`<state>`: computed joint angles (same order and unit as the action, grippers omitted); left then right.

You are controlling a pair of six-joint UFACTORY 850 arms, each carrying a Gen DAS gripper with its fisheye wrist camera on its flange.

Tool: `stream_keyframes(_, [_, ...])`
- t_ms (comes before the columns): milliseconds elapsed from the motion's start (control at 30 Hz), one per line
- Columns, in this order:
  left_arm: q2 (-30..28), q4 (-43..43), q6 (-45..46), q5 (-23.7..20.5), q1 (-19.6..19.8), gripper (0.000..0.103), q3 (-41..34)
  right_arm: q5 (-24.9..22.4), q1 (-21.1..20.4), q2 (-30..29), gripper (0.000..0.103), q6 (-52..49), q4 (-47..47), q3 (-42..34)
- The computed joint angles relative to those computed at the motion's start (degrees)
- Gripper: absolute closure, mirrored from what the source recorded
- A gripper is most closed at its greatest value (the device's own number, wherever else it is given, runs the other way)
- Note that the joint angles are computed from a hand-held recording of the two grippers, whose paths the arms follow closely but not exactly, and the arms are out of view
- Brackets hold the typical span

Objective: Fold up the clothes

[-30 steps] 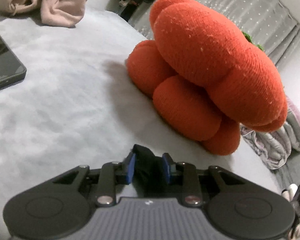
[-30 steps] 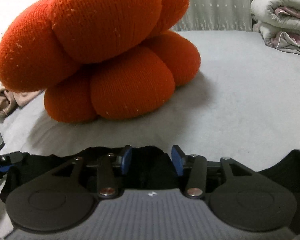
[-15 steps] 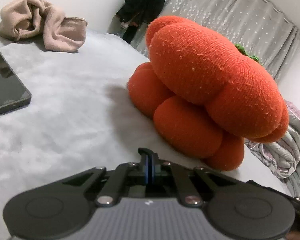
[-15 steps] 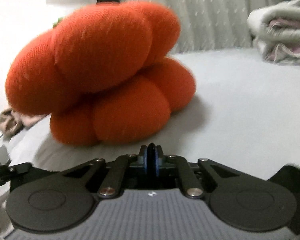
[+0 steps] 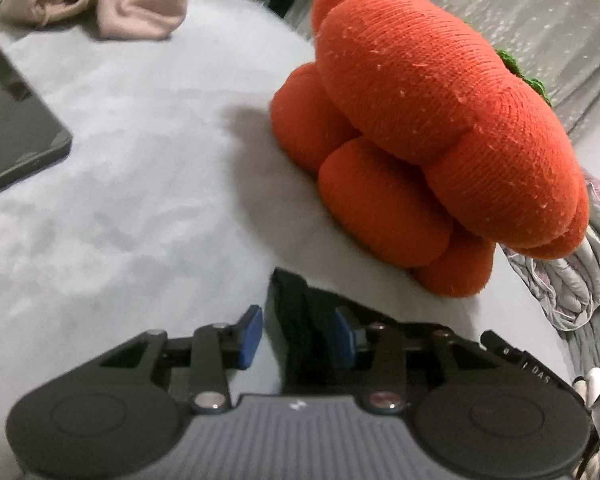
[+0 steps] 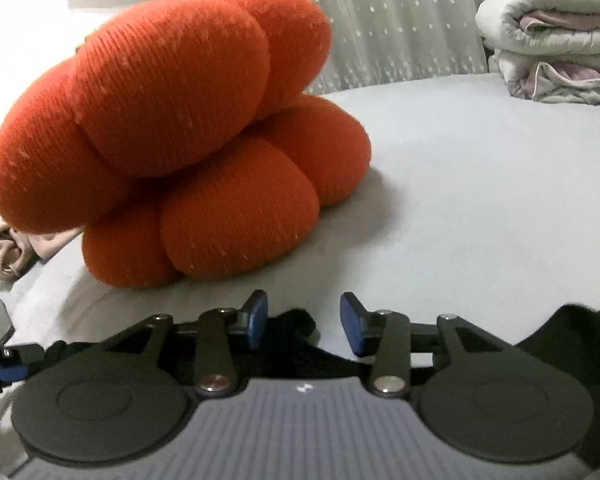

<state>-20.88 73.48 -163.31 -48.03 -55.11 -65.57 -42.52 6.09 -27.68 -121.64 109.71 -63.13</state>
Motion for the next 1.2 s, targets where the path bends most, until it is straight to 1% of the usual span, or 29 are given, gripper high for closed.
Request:
stream_keyframes(67, [0.51,-2.82,3.11,1.30,-0.06,0.062,-0.45,-0.87,-0.56,0.47,0.058,2.42,-2.25,-0.24])
stream_keyframes(133, [0.91,-5.48,5.10,2.05,-0.23,0.062,-0.60,-1.89,-1.20,0.80,0.058,6.88,-6.72,-0.94])
stream_keyframes(200, [1.56,-5.89,3.77,2.38,-0.78,0.062,0.09,-3.18,-1.77,1.10,0.058,10.62,-10.69,-1.55])
stream_keyframes(300, [2.11,-6.23,1.14,2.52,-2.24,0.063,1.02,-5.35,-2.27,1.64,0.058,13.29,-15.51,-1.93])
stream_keyframes(400, [1.95,-5.19,-2.34,2.83,-3.42,0.065,1.16,-9.06,-2.66,1.95,0.058,14.23,-19.99,-2.31])
stream_keyframes(467, [1.89,-2.89,-7.21,3.25,-3.87,0.066,1.64,-11.80,-2.66,1.99,0.058,13.68,-22.20,-2.39])
stream_keyframes(533, [1.46,-1.15,-11.60,3.43,-4.02,0.074,1.81,-13.70,-2.35,2.18,0.058,11.82,-23.82,-1.98])
stream_keyframes(600, [0.67,1.25,-15.71,3.58,-4.06,0.076,1.78,-14.50,-1.78,2.54,0.058,10.52,-25.49,-1.57])
stream_keyframes(667, [-0.51,1.15,-16.26,2.78,-4.11,0.101,0.95,-15.03,-1.35,2.66,0.058,10.13,-26.77,-1.33])
stream_keyframes(733, [-1.62,-2.46,-12.93,0.34,-4.58,0.101,-0.69,-15.34,-0.99,2.76,0.058,10.55,-28.17,-1.13])
stream_keyframes(833, [-3.21,-11.67,-0.51,-8.77,-6.06,0.101,-5.29,-15.06,-0.27,2.75,0.058,10.66,-30.29,-1.22])
stream_keyframes(867, [-2.99,-13.37,1.97,-9.89,-6.21,0.101,-5.69,-14.83,-0.05,2.77,0.058,10.50,-30.69,-1.17])
stream_keyframes(900, [-2.42,-14.14,3.06,-9.13,-6.05,0.101,-5.27,-14.64,0.10,2.64,0.058,10.57,-31.13,-1.27])
stream_keyframes(967, [-1.52,-16.65,8.00,-5.18,-4.81,0.100,-4.40,-13.43,0.61,2.25,0.058,10.83,-32.12,-1.35])
stream_keyframes(1033, [-0.99,-17.76,10.85,-3.75,-4.23,0.096,-4.06,-11.88,1.21,1.80,0.058,11.20,-33.16,-1.39])
stream_keyframes(1100, [-0.44,-18.59,11.92,-5.13,-4.45,0.094,-4.55,-10.68,1.51,1.85,0.058,10.51,-33.26,-1.08])
stream_keyframes(1133, [-0.54,-18.33,12.21,-6.70,-4.76,0.091,-5.15,-10.15,1.59,1.99,0.058,9.94,-33.11,-0.84])
stream_keyframes(1200, [-1.67,-16.33,13.04,-11.16,-5.60,0.091,-6.98,-9.55,1.66,2.17,0.058,9.15,-32.77,-0.53])
